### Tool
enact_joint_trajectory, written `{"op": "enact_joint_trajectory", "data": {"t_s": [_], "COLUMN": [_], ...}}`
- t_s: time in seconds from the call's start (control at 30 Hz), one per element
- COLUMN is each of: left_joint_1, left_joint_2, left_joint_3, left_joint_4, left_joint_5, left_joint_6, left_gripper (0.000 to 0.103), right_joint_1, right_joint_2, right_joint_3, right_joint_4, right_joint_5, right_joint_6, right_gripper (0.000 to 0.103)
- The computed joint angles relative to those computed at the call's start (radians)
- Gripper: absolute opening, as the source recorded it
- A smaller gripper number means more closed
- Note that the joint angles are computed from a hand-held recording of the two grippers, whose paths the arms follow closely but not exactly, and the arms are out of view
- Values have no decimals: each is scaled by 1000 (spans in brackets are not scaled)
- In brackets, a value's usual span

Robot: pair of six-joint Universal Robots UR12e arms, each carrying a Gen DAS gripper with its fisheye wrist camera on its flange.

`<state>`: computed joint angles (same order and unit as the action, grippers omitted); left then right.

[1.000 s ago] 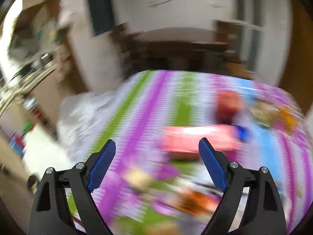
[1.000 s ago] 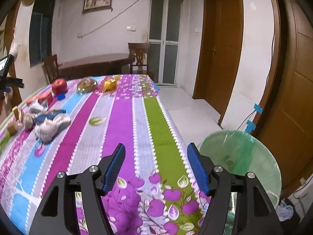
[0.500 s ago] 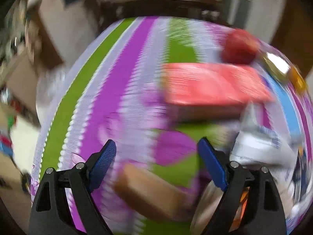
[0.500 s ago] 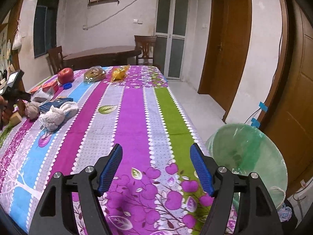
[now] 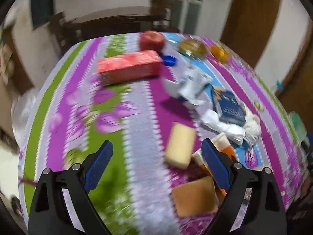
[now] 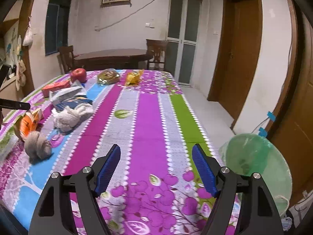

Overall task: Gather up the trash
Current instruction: 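Move both tools back over the table toward the remaining items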

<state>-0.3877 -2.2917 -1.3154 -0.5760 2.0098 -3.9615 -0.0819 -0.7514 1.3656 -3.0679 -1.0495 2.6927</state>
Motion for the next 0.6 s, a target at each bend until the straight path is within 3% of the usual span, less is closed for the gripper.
{"op": "enact_joint_trajectory", "data": {"t_s": [0.1, 0.17, 0.23, 0.3, 0.4, 0.43, 0.53, 0.6], "left_joint_1": [-17, -31, -42, -49, -63, -67, -74, -74], "left_joint_2": [50, 68, 80, 87, 81, 81, 91, 98], "left_joint_3": [-89, -117, -146, -178, -187, -189, -215, -235], "left_joint_4": [68, 59, 67, 95, 100, 93, 99, 132], "left_joint_5": [58, 88, 97, 91, 111, 125, 143, 134], "left_joint_6": [-19, -39, -61, -82, -121, -137, -193, -211], "left_gripper": [88, 88, 88, 88, 88, 88, 88, 88], "right_joint_1": [3, 6, 11, 20, 45, 61, 105, 140], "right_joint_2": [-4, -9, -18, -28, -40, -48, -65, -73], "right_joint_3": [1, -3, -17, -46, -75, -87, -88, -71], "right_joint_4": [22, 68, 176, 345, 517, 608, 708, 692], "right_joint_5": [44, 89, 175, 285, 364, 383, 364, 299], "right_joint_6": [-23, -55, -112, -203, -337, -426, -582, -655], "right_gripper": [76, 76, 69, 62, 56, 55, 55, 53]}}
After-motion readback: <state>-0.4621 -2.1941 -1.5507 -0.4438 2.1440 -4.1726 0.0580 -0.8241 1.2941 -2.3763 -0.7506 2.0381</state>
